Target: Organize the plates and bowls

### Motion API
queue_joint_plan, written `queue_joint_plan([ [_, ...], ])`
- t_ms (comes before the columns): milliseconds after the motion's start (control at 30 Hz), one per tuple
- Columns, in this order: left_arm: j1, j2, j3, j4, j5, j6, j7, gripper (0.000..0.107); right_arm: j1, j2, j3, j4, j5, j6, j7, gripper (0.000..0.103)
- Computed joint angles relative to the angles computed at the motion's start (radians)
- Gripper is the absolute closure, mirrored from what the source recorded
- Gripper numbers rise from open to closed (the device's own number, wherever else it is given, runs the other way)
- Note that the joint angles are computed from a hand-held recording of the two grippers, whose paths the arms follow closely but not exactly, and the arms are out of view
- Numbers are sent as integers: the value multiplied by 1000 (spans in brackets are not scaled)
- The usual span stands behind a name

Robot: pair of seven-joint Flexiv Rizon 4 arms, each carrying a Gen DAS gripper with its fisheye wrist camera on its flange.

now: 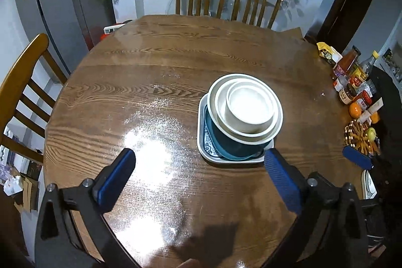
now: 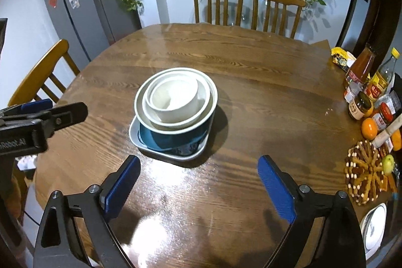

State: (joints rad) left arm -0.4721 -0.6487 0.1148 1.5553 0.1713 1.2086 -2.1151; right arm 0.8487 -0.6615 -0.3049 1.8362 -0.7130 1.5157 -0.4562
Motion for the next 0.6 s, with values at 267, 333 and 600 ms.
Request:
queue_joint_plan([
  [267,-3,7,-5,4,5,-36,7,5,18,3,-19,9,-11,8,0,9],
  [333,-9,6,2,-4,17,-54,5,5,21,2,-20,9,-13,10,-4,9],
  [600,-41,9,43,-18,97,-94,-70,5,2,5,6,4,-7,7,-32,8],
])
